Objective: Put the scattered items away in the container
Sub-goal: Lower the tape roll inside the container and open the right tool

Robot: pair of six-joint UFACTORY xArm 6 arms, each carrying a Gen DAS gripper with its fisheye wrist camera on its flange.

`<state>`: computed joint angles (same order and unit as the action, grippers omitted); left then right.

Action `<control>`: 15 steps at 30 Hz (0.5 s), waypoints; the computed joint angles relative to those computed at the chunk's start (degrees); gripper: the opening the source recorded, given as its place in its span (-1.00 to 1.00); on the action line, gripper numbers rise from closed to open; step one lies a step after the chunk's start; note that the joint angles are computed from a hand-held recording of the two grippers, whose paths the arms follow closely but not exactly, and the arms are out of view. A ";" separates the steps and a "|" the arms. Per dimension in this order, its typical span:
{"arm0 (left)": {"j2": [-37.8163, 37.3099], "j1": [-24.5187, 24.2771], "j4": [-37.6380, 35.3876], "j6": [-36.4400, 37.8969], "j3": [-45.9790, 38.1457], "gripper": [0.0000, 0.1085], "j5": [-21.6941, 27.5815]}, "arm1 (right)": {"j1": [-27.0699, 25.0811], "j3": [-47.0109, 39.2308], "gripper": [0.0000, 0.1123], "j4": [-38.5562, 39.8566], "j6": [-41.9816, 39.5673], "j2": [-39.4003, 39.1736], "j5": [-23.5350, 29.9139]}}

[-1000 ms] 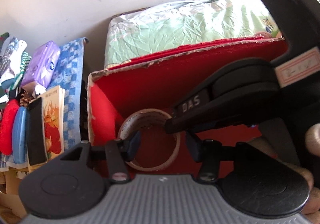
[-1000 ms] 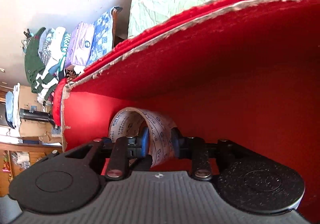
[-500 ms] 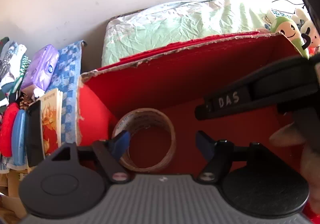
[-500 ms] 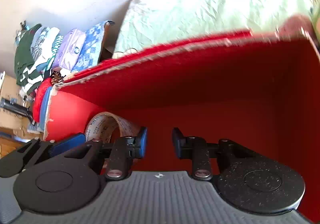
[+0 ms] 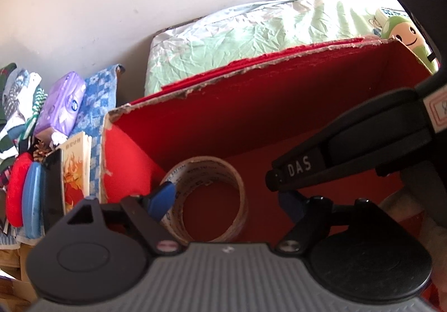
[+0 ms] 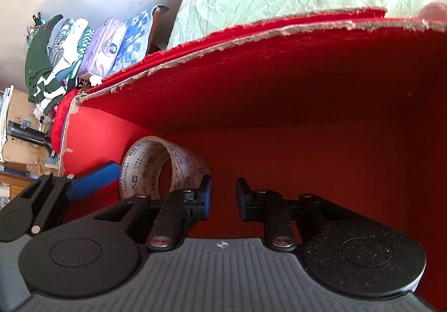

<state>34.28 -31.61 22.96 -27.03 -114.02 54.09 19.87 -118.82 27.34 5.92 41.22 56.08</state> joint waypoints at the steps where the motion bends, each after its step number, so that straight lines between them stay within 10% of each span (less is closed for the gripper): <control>1: -0.18 0.04 0.15 -0.26 0.37 0.50 -0.44 | -0.23 0.94 -0.62 0.76 -0.25 -0.49 -0.41; 15: -1.26 0.45 1.25 -1.73 3.45 0.67 -5.07 | 0.33 6.28 -0.55 -0.78 3.77 -3.53 -5.33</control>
<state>33.02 -31.17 24.21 -28.76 -110.57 49.02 20.20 -112.54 26.56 9.69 37.69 50.75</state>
